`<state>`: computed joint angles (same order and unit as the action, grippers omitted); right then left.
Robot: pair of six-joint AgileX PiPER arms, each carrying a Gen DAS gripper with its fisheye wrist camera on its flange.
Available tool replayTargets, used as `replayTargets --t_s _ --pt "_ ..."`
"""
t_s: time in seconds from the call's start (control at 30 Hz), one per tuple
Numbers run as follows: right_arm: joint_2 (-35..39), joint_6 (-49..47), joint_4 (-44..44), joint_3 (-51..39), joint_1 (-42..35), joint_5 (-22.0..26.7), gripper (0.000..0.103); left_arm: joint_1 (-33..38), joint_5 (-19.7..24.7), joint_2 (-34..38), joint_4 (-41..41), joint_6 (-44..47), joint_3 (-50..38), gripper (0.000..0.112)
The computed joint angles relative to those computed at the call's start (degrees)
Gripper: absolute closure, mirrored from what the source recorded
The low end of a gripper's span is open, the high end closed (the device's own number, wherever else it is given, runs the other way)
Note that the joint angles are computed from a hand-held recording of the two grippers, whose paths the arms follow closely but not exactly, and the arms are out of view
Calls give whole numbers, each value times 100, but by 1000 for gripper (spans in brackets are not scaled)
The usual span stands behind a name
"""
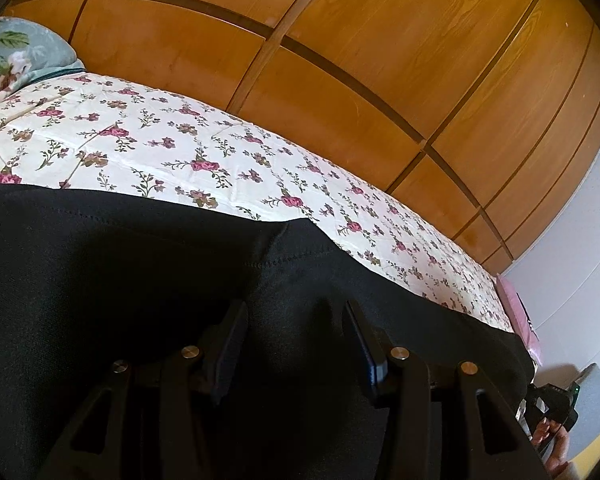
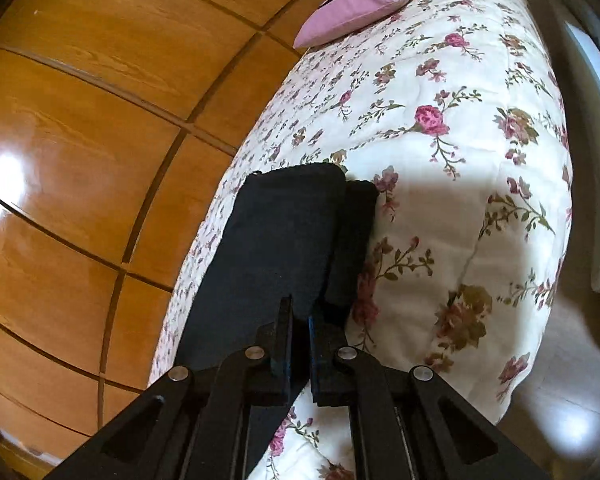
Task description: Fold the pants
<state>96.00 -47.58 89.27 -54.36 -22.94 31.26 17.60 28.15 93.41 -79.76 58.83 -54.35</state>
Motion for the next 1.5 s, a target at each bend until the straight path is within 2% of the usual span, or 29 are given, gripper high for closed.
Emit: replayTargets --t_s 0.13,0.2,0.27,0.3,0.37,0.43,0.53,0.6,0.63,0.7,0.83,0.9,0.97,1.03,1.07,1.13,1.2,1.3,1.43,1.5 --pt "-8 -6 106 -71 -74 222 90 -25 -33 -12 34 -21 7 62" --pt "-4 188 6 -155 -87 316 85 -58 -64 -17 155 -118 -19 62" --pt "-26 42 102 -118 -113 560 72 -189 -194 -59 691 -584 -99 61" --pt "-56 -14 126 -82 -46 606 69 -250 -209 -79 932 -740 -128 60" --pt "-134 -303 375 118 -12 838 68 -463 -213 -183 1561 -1078 -172 59" --pt "-138 -432 482 226 49 1086 68 -702 -283 -325 1857 -1081 -117 59" --pt "-141 -542 471 319 334 1270 69 -1019 -189 -475 1813 -688 4 59" --pt "-197 -468 134 265 686 971 93 -1300 -263 -471 2449 -1031 -22 59" --pt "-236 -300 -152 201 822 805 96 -1445 -392 -488 2843 -1271 4 59" --pt "-445 196 -787 133 1045 333 96 -1466 -411 -552 2945 -1180 84 59" --pt "-857 367 -968 344 915 191 96 -1024 86 -621 2176 -401 224 59" --pt "-692 713 -1481 282 979 205 96 -1041 153 -662 2362 -756 188 59" --pt "-605 479 -1112 392 925 268 93 -1050 352 -702 2490 -1153 87 61" --pt "-587 269 -645 490 877 337 89 -1082 707 -753 2073 -969 44 61" --pt "-590 320 -590 495 867 374 84 -1168 710 -774 1981 -884 49 61" --pt "-683 304 -532 533 874 374 83 -1612 519 -826 1989 -776 0 61" --pt "-870 335 -681 600 901 117 83 -2079 315 -763 2267 -862 -139 61" --pt "-995 393 -838 578 810 121 81 -2630 145 -486 2774 -1189 -428 61" --pt "-935 423 -715 579 617 145 80 -3096 34 -125 3374 -1745 -599 61" --pt "-814 513 -666 451 610 87 80 -3124 -130 -219 3146 -1492 -417 61"
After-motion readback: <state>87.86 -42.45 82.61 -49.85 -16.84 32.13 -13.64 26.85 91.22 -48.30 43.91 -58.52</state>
